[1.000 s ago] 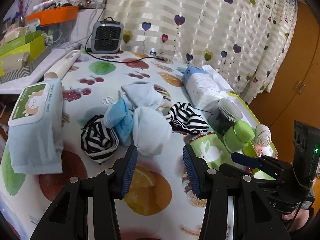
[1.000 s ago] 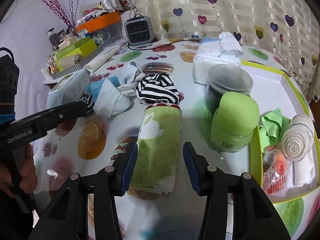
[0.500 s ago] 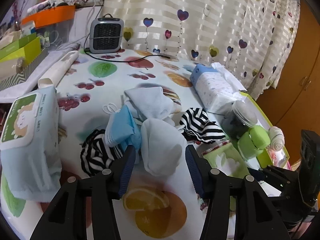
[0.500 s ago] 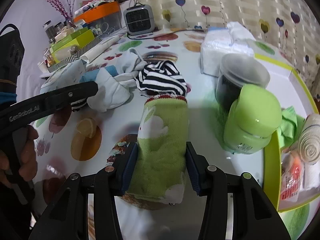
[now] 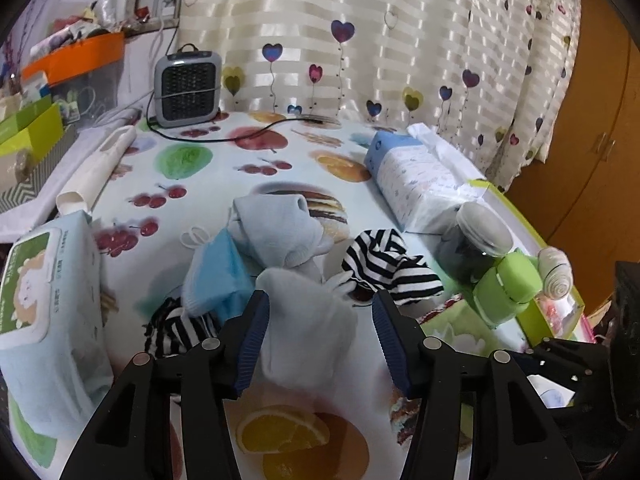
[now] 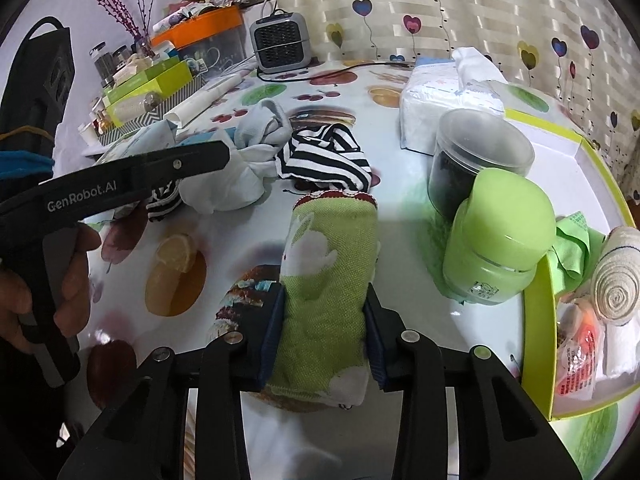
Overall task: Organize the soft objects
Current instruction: 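Grasp the green rabbit towel with the right gripper while the left gripper grasps the white cloth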
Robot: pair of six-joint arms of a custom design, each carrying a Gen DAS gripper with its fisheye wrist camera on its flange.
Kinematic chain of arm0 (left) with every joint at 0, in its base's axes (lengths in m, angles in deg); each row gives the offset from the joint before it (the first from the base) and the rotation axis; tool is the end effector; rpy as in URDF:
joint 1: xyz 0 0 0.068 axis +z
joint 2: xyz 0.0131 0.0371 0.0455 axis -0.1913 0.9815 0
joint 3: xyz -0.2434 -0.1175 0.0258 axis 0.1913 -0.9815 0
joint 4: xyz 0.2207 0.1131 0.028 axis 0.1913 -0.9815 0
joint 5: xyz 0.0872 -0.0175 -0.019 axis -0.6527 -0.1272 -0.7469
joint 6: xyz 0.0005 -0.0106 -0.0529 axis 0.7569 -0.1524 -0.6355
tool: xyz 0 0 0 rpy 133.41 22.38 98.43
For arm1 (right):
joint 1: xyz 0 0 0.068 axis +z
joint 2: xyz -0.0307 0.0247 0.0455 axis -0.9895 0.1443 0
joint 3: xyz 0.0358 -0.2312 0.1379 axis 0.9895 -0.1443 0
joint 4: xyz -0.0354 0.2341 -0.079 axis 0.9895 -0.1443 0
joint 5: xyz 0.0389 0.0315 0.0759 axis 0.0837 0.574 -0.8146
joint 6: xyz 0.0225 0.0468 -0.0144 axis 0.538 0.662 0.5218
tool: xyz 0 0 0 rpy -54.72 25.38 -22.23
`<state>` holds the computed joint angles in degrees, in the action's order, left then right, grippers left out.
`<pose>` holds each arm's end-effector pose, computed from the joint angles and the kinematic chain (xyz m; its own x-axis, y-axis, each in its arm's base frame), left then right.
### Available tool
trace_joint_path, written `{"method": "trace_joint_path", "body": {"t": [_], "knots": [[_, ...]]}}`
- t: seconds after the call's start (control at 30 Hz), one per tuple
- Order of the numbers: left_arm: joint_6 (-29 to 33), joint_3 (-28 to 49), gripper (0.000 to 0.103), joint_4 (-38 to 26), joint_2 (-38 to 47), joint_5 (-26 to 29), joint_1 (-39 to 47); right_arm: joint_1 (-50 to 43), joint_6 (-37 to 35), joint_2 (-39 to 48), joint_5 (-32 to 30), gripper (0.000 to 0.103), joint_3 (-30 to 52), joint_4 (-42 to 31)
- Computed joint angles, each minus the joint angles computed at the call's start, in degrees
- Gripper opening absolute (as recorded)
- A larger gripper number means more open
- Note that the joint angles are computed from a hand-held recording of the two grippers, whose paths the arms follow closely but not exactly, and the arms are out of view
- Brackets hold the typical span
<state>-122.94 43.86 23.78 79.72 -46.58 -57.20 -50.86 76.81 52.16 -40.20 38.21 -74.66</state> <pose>0.1999 -0.1828 0.1736 -0.6914 -0.2113 -0.6909 -0.1272 0.9769 -0.1715 0.2166 0.1397 0.1566 -0.6837 -0.4143 -0.6007 -0.6276 0.7539 0.1944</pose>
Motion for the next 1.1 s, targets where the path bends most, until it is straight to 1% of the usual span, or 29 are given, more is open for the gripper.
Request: {"method": "trace_joint_path", "body": {"t": [0.1, 0.17, 0.27, 0.37, 0.43, 0.47, 0.53, 0.8, 0.93, 1.1], "knots": [[1.43, 0.89, 0.053, 0.88, 2.50, 0.99, 0.83, -0.18, -0.15, -0.22, -0.17, 0.038, -0.18, -0.01], [1.08, 1.65, 0.053, 0.24, 4.18, 1.59, 1.37, -0.30, -0.19, -0.50, -0.34, 0.038, -0.40, -0.09], [1.08, 0.98, 0.053, 1.72, 5.46, 3.58, 2.45, -0.30, -0.27, -0.95, -0.35, 0.038, -0.71, -0.17], [0.70, 0.66, 0.052, 2.18, 5.76, 3.06, 2.05, -0.60, -0.43, -1.42, -0.66, 0.038, -0.97, -0.40], [0.34, 0.39, 0.041, 2.31, 5.48, 2.95, 1.66, -0.77, -0.55, -1.80, -0.85, 0.038, -1.23, -0.44], [-0.12, 0.34, 0.039, 1.96, 5.29, 2.59, 1.28, -0.85, -0.62, -2.11, -0.93, 0.038, -1.47, -0.40], [-0.89, 0.12, 0.032, 1.33, 4.64, 1.76, 0.42, -0.93, -0.66, -2.99, -1.00, 0.037, -1.85, -0.51], [-7.00, -2.03, 0.029, -1.73, -0.68, -1.81, -5.28, -1.60, -0.70, -7.20, -1.67, 0.037, -3.81, -1.16], [-9.92, -1.70, 0.029, -4.41, -3.50, -4.43, -9.01, -1.72, -0.42, -10.49, -2.07, 0.037, -4.79, -1.95], [-12.90, 0.01, 0.029, -7.70, -5.11, -7.64, -13.45, -2.08, -0.26, -14.53, -2.31, 0.037, -5.63, -3.06]]}}
